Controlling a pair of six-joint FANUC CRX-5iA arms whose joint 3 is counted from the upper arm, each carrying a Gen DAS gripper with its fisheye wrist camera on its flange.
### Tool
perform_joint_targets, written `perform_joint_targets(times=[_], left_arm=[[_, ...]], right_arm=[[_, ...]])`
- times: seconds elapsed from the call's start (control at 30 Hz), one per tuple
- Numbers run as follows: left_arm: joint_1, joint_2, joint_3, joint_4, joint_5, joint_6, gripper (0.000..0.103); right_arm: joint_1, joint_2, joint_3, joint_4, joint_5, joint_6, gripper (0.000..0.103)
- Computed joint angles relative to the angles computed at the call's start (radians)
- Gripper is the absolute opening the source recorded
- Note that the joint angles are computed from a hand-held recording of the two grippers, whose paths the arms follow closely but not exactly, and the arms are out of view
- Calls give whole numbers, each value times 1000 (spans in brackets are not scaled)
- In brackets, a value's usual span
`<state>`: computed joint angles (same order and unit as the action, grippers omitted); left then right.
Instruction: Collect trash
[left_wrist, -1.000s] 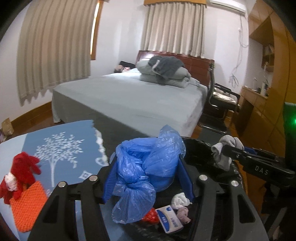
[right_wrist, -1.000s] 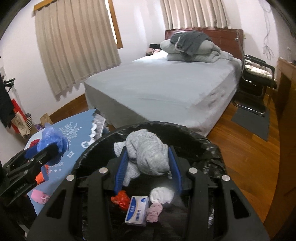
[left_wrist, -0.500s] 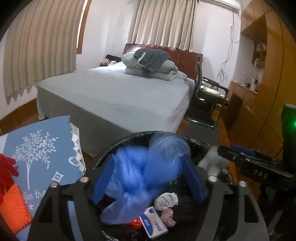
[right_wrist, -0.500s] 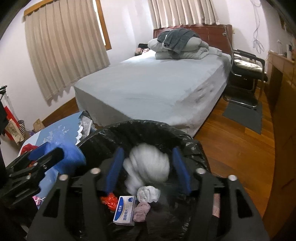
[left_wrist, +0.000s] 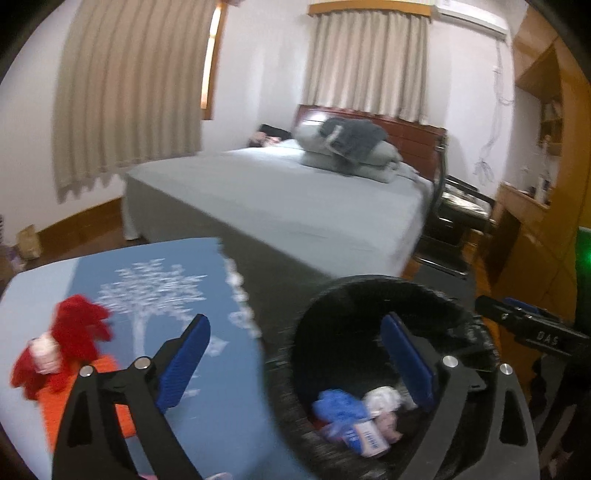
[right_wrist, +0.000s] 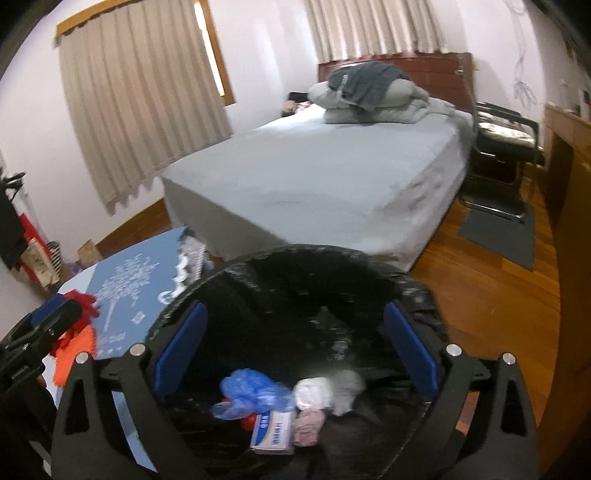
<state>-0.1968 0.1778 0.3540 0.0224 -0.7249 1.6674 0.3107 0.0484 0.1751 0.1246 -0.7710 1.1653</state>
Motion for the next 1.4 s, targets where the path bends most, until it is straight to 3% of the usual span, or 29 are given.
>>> perform_joint_targets(times=[0.3,0.5,0.93,1.4], left_arm=[[71,-132,-95,-185,-51,171,92],[113,-213,-170,-245,-86,230,92],[190,-345,-305,-305,-125,307,92],[228,-396,-371,-317,-163,312,92]], right_arm=[[83,33,74,-93,-22,111,94],[151,57,127,-167,-46,189,94],[260,92,189,-246,-89,309,94],[324,118,160,-282,-133,357,93]])
